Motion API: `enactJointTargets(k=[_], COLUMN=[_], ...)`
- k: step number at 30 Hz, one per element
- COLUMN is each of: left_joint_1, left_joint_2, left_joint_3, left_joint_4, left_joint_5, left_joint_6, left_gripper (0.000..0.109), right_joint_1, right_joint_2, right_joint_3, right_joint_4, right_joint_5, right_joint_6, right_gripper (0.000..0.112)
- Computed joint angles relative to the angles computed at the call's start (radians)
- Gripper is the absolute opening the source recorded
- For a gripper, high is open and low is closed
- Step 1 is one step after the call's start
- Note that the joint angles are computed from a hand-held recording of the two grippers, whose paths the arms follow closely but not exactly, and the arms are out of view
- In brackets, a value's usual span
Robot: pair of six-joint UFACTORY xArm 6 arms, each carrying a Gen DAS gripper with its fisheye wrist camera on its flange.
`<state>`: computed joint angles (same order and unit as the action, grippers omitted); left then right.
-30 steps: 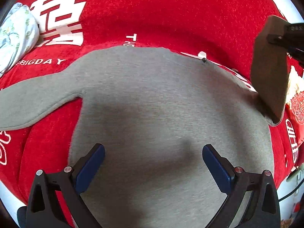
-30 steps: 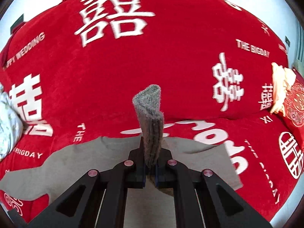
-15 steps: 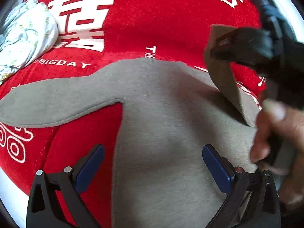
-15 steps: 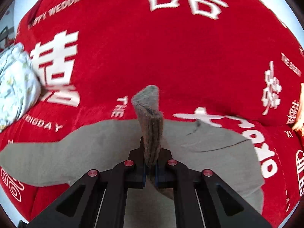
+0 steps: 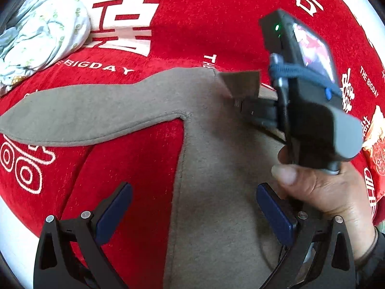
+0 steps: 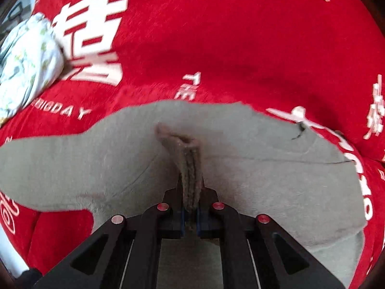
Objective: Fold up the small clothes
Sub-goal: 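Lay the sleeve across the sweater body and open the right gripper, then move the left gripper to the other sleeve cuff and grasp it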
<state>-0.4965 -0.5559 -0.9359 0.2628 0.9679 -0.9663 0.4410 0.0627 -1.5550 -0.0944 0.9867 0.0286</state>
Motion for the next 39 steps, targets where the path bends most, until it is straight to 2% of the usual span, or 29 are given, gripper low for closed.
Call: enactJointTargets(k=[2,3,5,6,7,10,14,15,18,20,25,27,29,31,33,34,36,39], left_joint_1=[0.002,0.002,0.004,0.003,0.000,-0.010,-0.026,-0.029,-0.037,-0.045,-0.057,-0.060,-0.074,-0.085,-0.084,-0.078,-0.082,-0.085], left_joint_2=[-0.005,-0.007,-0.007,-0.004,0.001,0.017,0.059,0.077,0.129,0.166,0.319,0.396,0.502,0.604,0.676,0.697,0.671,0.624], left_joint_3=[0.000,0.000,-0.004,-0.009,-0.018,-0.041,-0.085,-0.100,-0.144,-0.177,-0.312,-0.380,-0.482,-0.582,-0.648,-0.657,-0.612,-0.562], left_joint_4=[0.004,0.004,-0.001,-0.002,0.001,0.015,0.021,0.017,0.003,0.007,-0.020,-0.028,0.006,0.039,0.047,0.036,0.072,0.060], left_joint_5=[0.010,0.014,0.021,0.025,0.030,0.039,0.049,0.051,0.052,0.049,0.019,0.012,0.039,0.088,0.148,0.162,0.119,0.103], left_joint_6=[-0.007,-0.011,-0.014,-0.015,-0.017,-0.024,-0.022,-0.018,0.000,0.010,0.075,0.089,0.112,0.150,0.161,0.163,0.133,0.120], left_gripper=[0.103,0.103,0.103,0.103,0.103,0.103,0.103,0.103,0.103,0.103,0.103,0.103,0.103,0.103,0.103,0.103,0.103,0.103], right_joint_1=[-0.004,-0.007,-0.025,-0.035,-0.047,-0.090,-0.181,-0.210,-0.288,-0.354,-0.482,-0.505,-0.504,-0.478,-0.444,-0.440,-0.443,-0.464], right_joint_2=[0.007,0.006,0.006,0.005,-0.006,-0.051,-0.130,-0.134,-0.128,-0.101,-0.043,-0.006,-0.005,0.021,0.030,0.038,0.047,-0.015], right_joint_3=[-0.003,-0.001,-0.005,-0.010,-0.007,0.001,0.038,0.038,0.038,0.022,0.001,-0.018,0.010,-0.006,-0.009,-0.024,-0.053,0.017], right_joint_4=[0.057,0.085,0.198,0.247,0.297,0.413,0.453,0.439,0.276,0.172,0.172,0.187,0.198,0.169,0.092,0.085,0.092,0.162], right_joint_5=[0.019,0.020,0.032,0.047,0.057,0.080,0.047,0.037,-0.003,0.015,0.036,0.057,-0.007,-0.005,-0.003,0.005,0.044,0.008], right_joint_6=[-0.051,-0.072,-0.144,-0.170,-0.198,-0.280,-0.326,-0.320,-0.255,-0.182,-0.119,-0.122,-0.147,-0.169,-0.169,-0.166,-0.153,-0.194], right_gripper=[0.014,0.022,0.049,0.068,0.071,0.071,0.075,0.077,0.077,0.077,0.077,0.077,0.083,0.103,0.103,0.103,0.103,0.102])
